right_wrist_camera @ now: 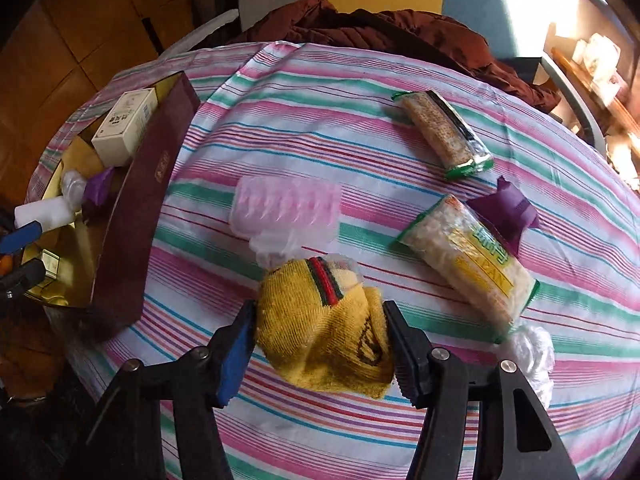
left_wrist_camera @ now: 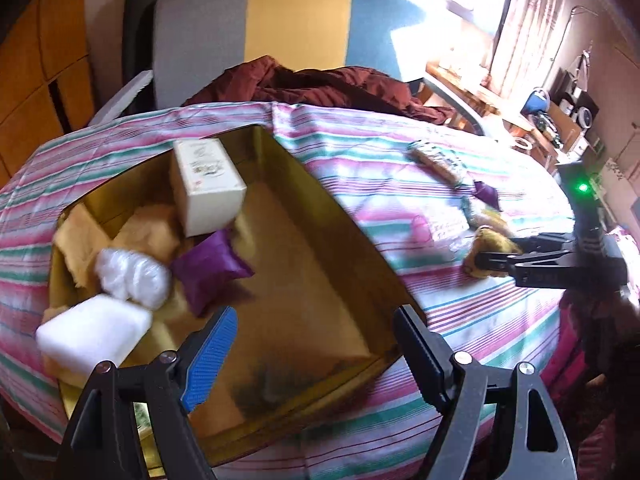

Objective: Organize objects
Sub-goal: 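Grasp the pink hair roller with the left gripper while the right grasps the yellow sock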

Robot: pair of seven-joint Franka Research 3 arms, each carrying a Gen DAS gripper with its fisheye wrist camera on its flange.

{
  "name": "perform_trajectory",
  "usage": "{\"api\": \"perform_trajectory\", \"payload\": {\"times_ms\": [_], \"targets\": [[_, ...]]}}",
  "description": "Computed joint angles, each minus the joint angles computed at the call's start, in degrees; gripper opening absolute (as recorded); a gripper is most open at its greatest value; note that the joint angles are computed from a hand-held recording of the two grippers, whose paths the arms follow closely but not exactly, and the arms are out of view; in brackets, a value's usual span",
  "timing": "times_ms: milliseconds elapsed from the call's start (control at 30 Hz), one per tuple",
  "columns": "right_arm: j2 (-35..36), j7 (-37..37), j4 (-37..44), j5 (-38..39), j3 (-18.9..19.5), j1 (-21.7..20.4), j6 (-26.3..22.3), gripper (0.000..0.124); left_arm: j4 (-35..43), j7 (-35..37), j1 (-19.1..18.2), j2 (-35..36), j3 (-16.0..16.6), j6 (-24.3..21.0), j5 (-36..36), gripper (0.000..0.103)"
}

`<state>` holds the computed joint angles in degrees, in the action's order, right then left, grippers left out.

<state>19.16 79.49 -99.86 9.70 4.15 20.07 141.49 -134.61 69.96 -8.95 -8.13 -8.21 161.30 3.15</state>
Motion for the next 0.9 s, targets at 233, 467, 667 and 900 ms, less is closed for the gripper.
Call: {"api": "perform_trajectory", "payload": {"times_ms": [233,467,667,900], "targets": [[-0.17,1.8,-1.33,3.34,-0.35,-1.53,2.58,0.062,8.34,8.15,-2.33,6.14,-1.13,-2.17,-6.16,0.082],[0.13,4.1,-1.04,0.6,-1.19,-1.08,2.36,0.068,19.74,11.56,-1.88,14.61,-4.05,-8.17,-12.79,0.082],[-0.56,5.6,-1.86,-0.1,-1.37,-1.43,3.85,0.068,30.35,7.55,-1.13,23.01,-5.99,-13.78,-13.61,0.082],[-0.54,5.13,-1.72,0.65,-0.98,-2.09,3.76,0.068,41.71,-0.79,-0.94,32.55,-6.79,-21.04,-12.54,0.083]]}}
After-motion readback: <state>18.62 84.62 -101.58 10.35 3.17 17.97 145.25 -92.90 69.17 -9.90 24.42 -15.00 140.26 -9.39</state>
